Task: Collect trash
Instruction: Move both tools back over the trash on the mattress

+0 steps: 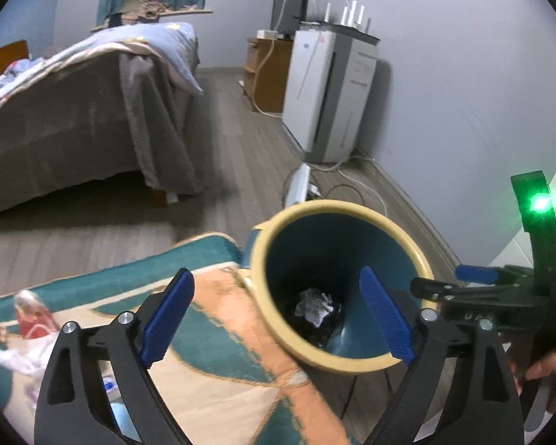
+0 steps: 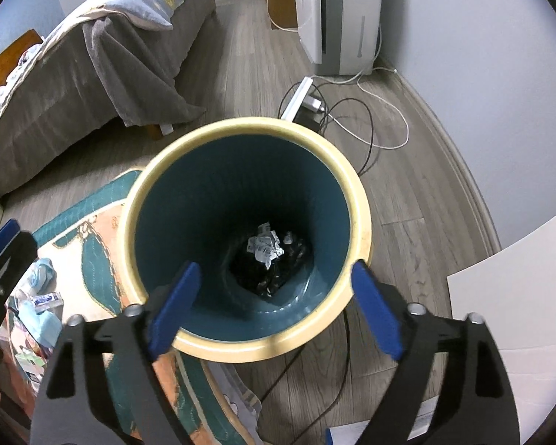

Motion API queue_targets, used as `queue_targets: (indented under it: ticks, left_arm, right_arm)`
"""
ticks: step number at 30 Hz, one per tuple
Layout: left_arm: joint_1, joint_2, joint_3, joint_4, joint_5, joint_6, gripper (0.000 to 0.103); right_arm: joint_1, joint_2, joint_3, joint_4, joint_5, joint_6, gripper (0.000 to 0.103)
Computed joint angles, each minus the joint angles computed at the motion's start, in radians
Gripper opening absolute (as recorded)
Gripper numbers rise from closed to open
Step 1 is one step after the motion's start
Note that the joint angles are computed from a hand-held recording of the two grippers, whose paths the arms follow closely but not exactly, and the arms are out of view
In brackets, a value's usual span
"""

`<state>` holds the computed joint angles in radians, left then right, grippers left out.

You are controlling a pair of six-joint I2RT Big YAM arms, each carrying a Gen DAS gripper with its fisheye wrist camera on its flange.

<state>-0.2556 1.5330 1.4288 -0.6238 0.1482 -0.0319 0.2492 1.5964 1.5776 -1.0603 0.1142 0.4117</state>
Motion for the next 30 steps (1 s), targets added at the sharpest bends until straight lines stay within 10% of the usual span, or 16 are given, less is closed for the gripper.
queue_targets:
  ticks: [15,24,30]
  left_arm:
    - [0.143,-0.207,-0.137,-0.012,-0.148,0.093,0.098]
    - [0.279,-0.316,-0.211,-0.042,-0.134,0.168,0.098]
    - [0.39,-0.389,-0.268,-0.081,-0.11,0.226,0.098]
  right_arm:
    - [0.196,0.029,0.122,0.007,0.267,-0.013,0.098]
    - [0.313,0.048,0.136,0.105,0.137,-0.118,0.098]
    - [0.37,0.101,0.206,0.034,0.044,-0.078,0.098]
